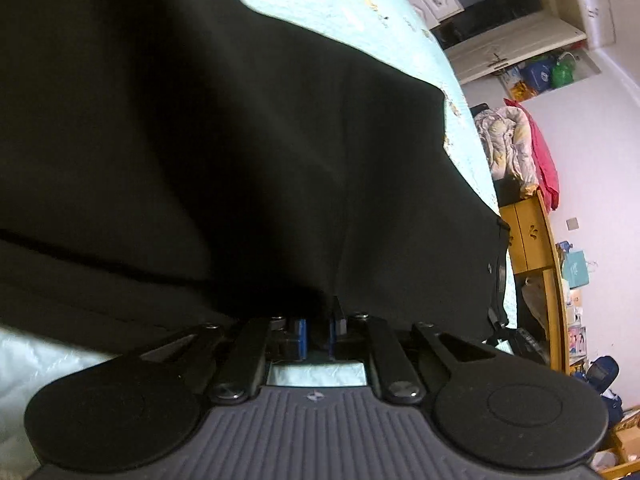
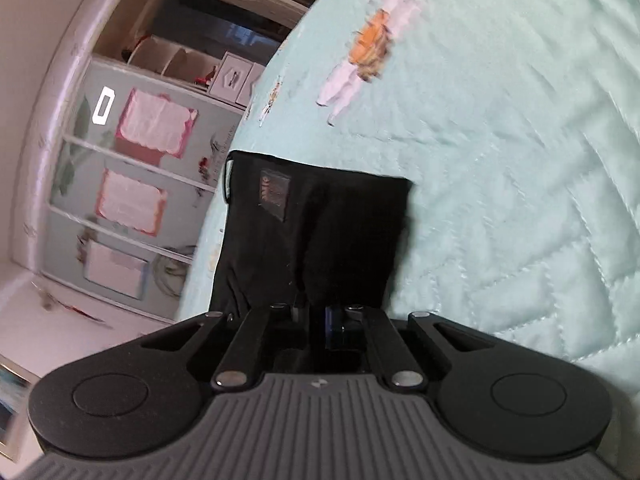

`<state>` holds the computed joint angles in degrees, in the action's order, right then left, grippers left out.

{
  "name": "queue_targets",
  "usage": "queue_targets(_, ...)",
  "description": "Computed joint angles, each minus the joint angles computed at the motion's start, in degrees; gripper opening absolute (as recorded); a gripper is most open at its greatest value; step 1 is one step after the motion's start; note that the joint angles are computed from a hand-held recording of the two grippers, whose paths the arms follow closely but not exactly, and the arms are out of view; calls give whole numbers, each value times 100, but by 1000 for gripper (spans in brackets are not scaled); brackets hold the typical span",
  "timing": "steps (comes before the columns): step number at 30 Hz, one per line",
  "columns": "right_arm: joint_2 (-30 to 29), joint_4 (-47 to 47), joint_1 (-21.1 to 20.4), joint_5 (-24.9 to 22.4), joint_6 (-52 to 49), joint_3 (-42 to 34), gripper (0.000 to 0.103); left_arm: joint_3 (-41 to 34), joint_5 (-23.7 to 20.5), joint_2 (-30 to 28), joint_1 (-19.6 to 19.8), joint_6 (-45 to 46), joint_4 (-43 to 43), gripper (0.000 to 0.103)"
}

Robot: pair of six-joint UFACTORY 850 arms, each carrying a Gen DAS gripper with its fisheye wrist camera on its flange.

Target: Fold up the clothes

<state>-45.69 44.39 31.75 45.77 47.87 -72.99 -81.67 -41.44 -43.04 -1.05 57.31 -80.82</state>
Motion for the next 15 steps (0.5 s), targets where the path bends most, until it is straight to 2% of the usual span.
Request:
queue_targets(4,163,276,-31,-197,-1083,-95,5,-342,50,-197,-122,-174,173,11)
queue_targets(5,135,184,-105,-477,-1063,-134,5,-423,54,-251,-144,-233,184,11)
queue_targets(7,3,-180,-210,-612,-321,-119,5,-474,16,-269,-146,-314,177,12)
queue_targets(9,-26,-339,-177,-225,88,18,4,-436,-63,-210,-74,-353,264,12)
queue_targets(15,-43,-48,-64,67,-2,38,10,-442,-8,-166,-119,-390,263,13)
